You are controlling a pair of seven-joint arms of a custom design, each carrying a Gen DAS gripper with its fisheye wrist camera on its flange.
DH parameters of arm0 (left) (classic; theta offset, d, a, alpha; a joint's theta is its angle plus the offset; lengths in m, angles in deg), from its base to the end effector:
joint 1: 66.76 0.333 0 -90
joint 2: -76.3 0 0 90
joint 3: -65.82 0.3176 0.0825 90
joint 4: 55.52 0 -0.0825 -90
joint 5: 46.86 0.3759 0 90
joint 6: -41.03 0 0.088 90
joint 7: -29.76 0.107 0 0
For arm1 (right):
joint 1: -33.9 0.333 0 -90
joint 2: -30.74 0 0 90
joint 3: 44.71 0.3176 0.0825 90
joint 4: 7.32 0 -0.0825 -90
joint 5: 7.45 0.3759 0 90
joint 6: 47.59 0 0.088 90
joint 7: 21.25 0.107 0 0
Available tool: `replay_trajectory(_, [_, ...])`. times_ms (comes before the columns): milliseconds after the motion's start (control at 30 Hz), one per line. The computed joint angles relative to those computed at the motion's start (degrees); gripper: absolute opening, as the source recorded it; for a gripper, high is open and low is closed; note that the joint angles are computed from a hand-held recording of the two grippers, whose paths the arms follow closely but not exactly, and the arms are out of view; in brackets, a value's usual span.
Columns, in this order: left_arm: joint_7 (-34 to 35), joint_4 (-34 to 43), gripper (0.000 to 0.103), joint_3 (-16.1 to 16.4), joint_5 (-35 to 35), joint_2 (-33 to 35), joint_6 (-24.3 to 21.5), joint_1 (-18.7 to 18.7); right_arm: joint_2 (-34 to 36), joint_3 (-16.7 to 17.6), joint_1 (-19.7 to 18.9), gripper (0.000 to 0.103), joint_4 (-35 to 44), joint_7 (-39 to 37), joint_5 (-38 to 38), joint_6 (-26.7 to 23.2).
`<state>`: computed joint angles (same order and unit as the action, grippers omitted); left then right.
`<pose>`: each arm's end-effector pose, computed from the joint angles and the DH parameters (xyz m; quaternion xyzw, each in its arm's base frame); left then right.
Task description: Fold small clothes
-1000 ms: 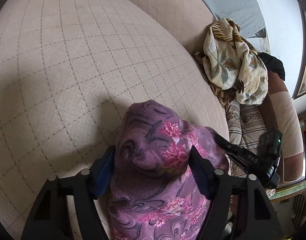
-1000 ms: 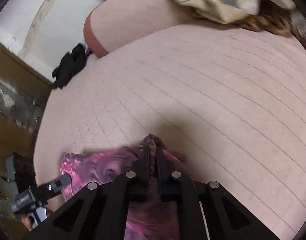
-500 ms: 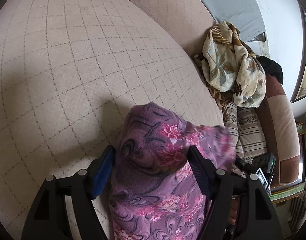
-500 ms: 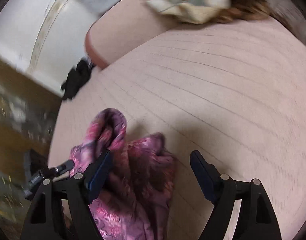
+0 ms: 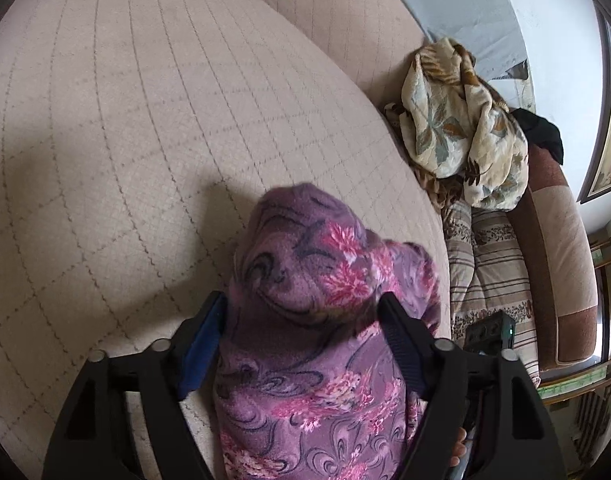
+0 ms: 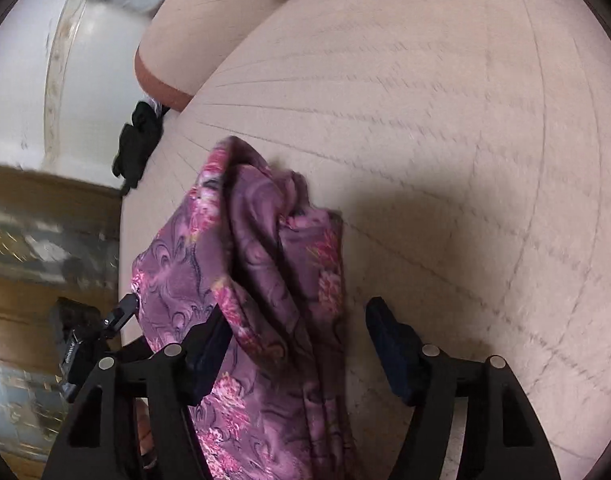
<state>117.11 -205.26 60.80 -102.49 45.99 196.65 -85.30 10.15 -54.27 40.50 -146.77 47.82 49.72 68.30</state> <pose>0.3826 -0.1366 0.4884 0.7623 -0.5019 0.3961 0.1003 0.4316 0.0234 0.4626 -0.5738 0.6837 0.2734 0.3586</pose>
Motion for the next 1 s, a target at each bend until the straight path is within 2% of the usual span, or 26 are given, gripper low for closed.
replay_trajectory(67, [0.28,0.54,0.085,0.64,-1.11,1.2,-1.61,-0.82,1.61,-0.66,0.84,0.079,1.07,-2.69,2.36,-1.08])
replay_trajectory(100, [1.52,0.63,0.085,1.17,-2.78,1.85,-2.05,-1.56,2.9,-0.29,1.37,0.076,2.29,-3.93,3.85,-1.22])
replay_trajectory(133, [1.15,0.32,0.082,0.2,-2.61,1.8,-1.07,-1.02,3.21,-0.03,1.5,0.07,2.47,-4.97,4.62,-1.79])
replay_trajectory(167, [-1.08,0.22,0.064,-1.12,-0.34,1.5,-1.12,0.35,3.89,0.57,1.48,0.045,3.03,-5.26,3.87,-2.14])
replay_trajectory(200, [-1.94,0.45,0.049,-0.82,0.86,0.92,-2.73,0.88,4.53,1.27,1.59,0.034,3.56,-5.44,3.01,-2.39])
replay_trajectory(267, [-0.32,0.82,0.038,2.45,-2.71,-1.19,-5.52,-0.01,4.2,2.01,1.62,0.026,4.03,-4.64,3.19,-2.18])
replay_trajectory(367, [-1.29,2.73,0.036,3.77,-1.85,-4.7,-6.91,3.19,3.42,0.83,2.07,0.024,6.41,-7.23,8.04,-5.38])
replay_trajectory(467, [-0.58,7.39,0.036,5.33,2.0,-4.54,-8.42,6.62,6.3,1.48,3.09,0.023,12.83,-8.97,12.15,-7.35])
replay_trajectory(533, [0.37,11.84,0.037,5.68,6.8,-1.79,-10.07,9.29,10.73,2.7,3.66,0.023,18.85,-9.37,14.37,-8.11])
replay_trajectory(600, [1.52,15.59,0.047,6.49,10.33,2.59,-13.1,11.29,16.94,4.98,3.96,0.024,25.48,-9.82,15.51,-7.06])
replay_trajectory(633, [0.42,16.24,0.051,6.24,12.09,4.45,-14.52,12.87,19.57,6.18,3.75,0.026,27.58,-9.42,15.58,-6.56])
replay_trajectory(667, [-4.45,15.8,0.053,4.34,17.04,5.81,-15.52,16.26,23.11,7.47,3.63,0.033,30.3,-8.82,14.74,-5.68])
replay_trajectory(700, [-8.7,14.89,0.053,2.58,21.34,5.84,-16.21,18.81,26.02,8.88,3.91,0.039,32.57,-7.46,11.31,-3.57])
replay_trajectory(733, [-9.33,13.47,0.053,2.48,22.3,4.76,-16.37,19.36,27.64,10.29,4.53,0.04,33.79,-4.63,6.93,-0.51])
replay_trajectory(767, [-7.95,10.47,0.054,3.15,21.73,2.01,-15.85,19.13,27.94,9.98,5.45,0.04,33.01,-1.78,3.12,1.3])
replay_trajectory(800, [-7.95,8.23,0.057,3.07,22.35,-0.77,-16.06,19.41,26.26,11.28,4.37,0.04,30.74,-1.45,3.33,2.17])
replay_trajectory(833, [-8.69,6.42,0.059,2.55,23.48,-3.62,-16.58,19.87,23.79,11.39,3.23,0.04,27.08,-4.42,6.9,1.56])
replay_trajectory(867, [-9.04,4.44,0.068,2.08,24.09,-6.83,-16.69,19.81,20.35,11.09,2.56,0.045,22.73,-6.78,9.87,0.54])
replay_trajectory(900, [-8.9,2.61,0.079,1.95,23.88,-9.71,-16.44,19.1,16.65,10.68,2.51,0.047,18.85,-7.36,10.57,0.6])
replay_trajectory(967, [-8.62,-0.2,0.089,1.46,23.37,-14.12,-16.75,17.01,11.15,10.0,3.55,0.047,13.75,-8.06,11.24,2.19])
replay_trajectory(1000, [-8.22,-1.15,0.089,1.27,22.98,-15.18,-16.8,15.74,8.39,9.67,4.13,0.047,11.17,-7.75,10.6,2.81])
